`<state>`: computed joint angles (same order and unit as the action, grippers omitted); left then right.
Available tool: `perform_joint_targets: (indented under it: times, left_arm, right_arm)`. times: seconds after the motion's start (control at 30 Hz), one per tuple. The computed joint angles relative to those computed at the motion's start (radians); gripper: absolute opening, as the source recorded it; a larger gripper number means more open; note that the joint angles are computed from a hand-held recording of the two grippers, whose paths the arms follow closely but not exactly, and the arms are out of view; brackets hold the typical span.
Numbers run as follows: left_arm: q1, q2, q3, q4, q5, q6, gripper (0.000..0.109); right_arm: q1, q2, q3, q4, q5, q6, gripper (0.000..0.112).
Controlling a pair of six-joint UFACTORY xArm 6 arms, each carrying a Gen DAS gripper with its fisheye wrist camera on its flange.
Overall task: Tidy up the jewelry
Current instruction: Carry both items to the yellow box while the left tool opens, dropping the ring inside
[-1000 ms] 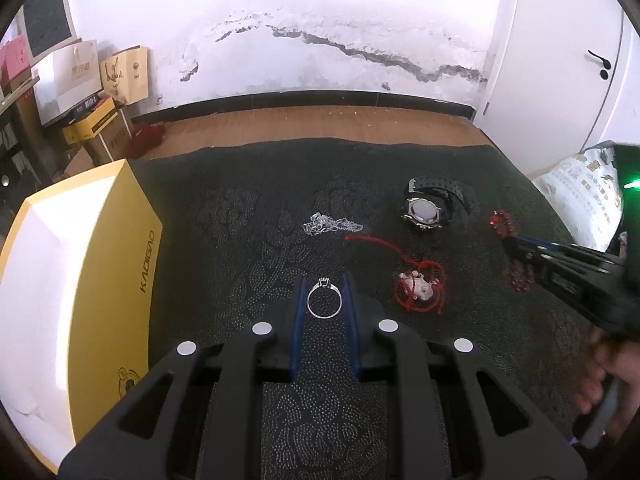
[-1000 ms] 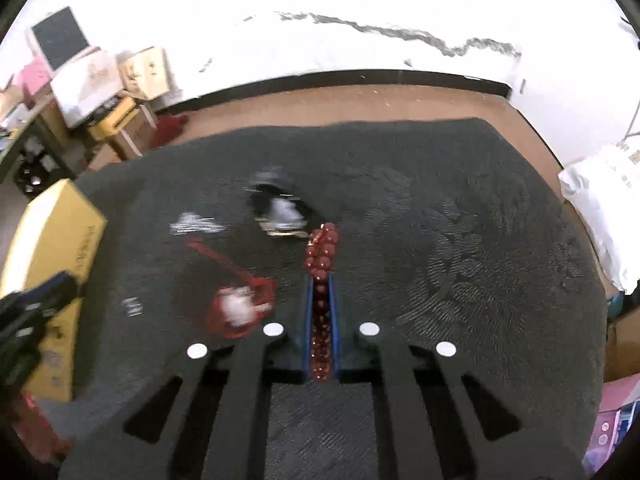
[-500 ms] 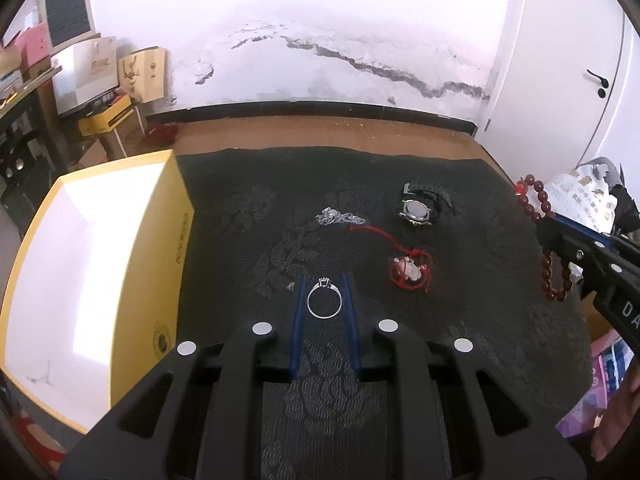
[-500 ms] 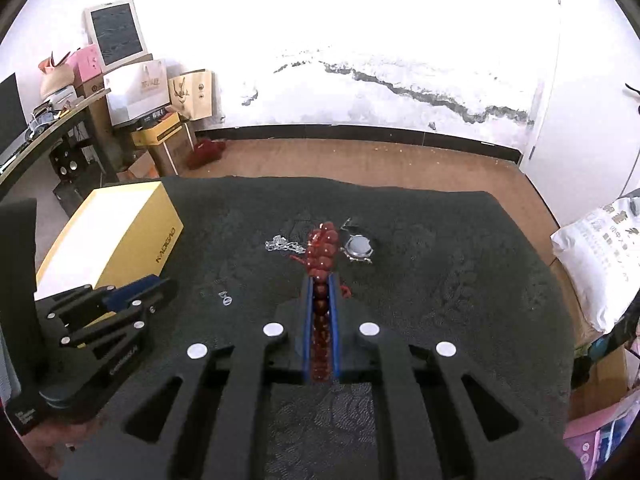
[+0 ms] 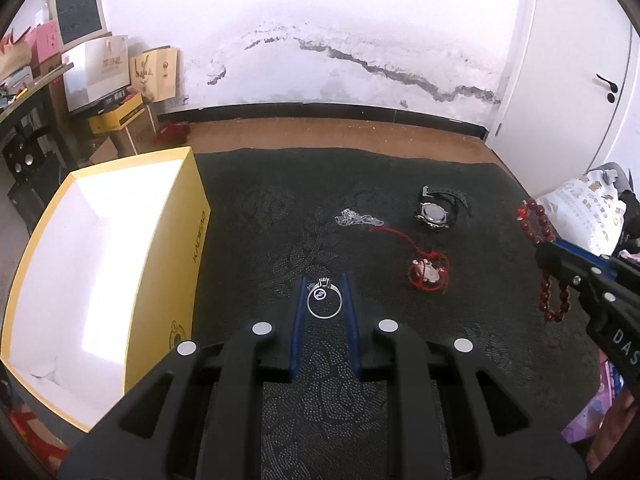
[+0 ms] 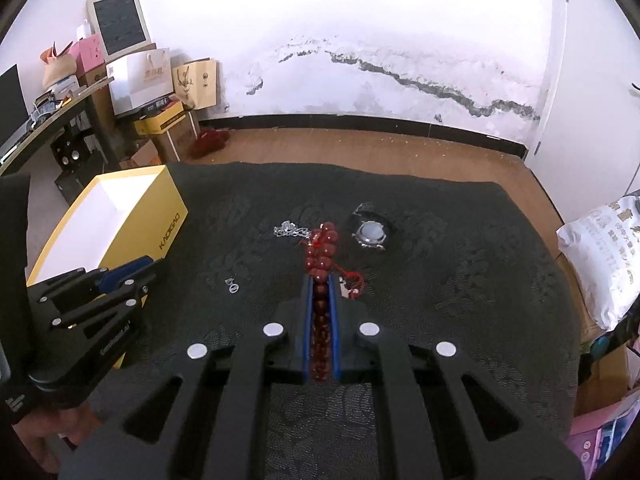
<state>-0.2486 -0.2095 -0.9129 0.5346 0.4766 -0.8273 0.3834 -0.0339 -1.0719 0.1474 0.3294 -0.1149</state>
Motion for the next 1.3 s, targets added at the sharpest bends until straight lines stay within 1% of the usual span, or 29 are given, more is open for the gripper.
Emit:
perform_joint_targets:
  times: [0.4, 0.6, 0.77, 0.87, 0.93, 1.0, 1.1, 1.2, 1.23, 1.27, 1.3]
  left_arm:
    - [0.004, 0.004, 0.0, 0.008, -0.011, 0.002, 0.018]
    - [0.005, -0.003, 0.001, 0.035, -0.008, -0.011, 0.018]
    - [0.018, -0.032, 0.02, 0.041, 0.0, -0.012, 0.018]
    - [0.042, -0.065, 0.039, 0.03, -0.003, 0.001, 0.018]
    - [0.067, -0.092, 0.056, 0.028, -0.006, 0.01, 0.018]
    - [0.11, -0.126, 0.078, 0.033, -0.009, 0.016, 0.018]
    - [0.2, -0.164, 0.112, 0.036, -0.004, 0.025, 0.018]
    - [0.296, -0.182, 0.142, -0.047, -0.009, 0.097, 0.018]
    - [0.328, -0.176, 0.147, -0.058, 0.0, 0.122, 0.018]
    - [0.345, -0.169, 0.15, -0.069, 0.006, 0.135, 0.018]
    - [0.369, -0.155, 0.154, -0.106, 0.005, 0.166, 0.018]
  right_arm:
    - [0.004, 0.032, -0.021, -0.005, 0.008, 0.0, 0.008]
    - [0.01, 0.033, -0.028, -0.008, 0.008, 0.003, 0.008]
    - [0.024, 0.036, -0.036, 0.008, 0.01, -0.014, 0.008]
    - [0.046, 0.045, -0.055, 0.017, 0.014, -0.025, 0.008]
    - [0.066, 0.054, -0.073, 0.023, 0.015, -0.033, 0.008]
    - [0.089, 0.064, -0.087, 0.019, 0.013, -0.032, 0.008]
    - [0.124, 0.085, -0.113, 0.009, 0.018, -0.029, 0.008]
    - [0.153, 0.105, -0.136, -0.003, 0.022, -0.019, 0.008]
    - [0.164, 0.113, -0.146, -0.007, 0.022, -0.016, 0.008]
    - [0.171, 0.12, -0.153, -0.017, 0.022, -0.008, 0.008]
    - [0.179, 0.126, -0.16, -0.024, 0.022, -0.002, 0.008]
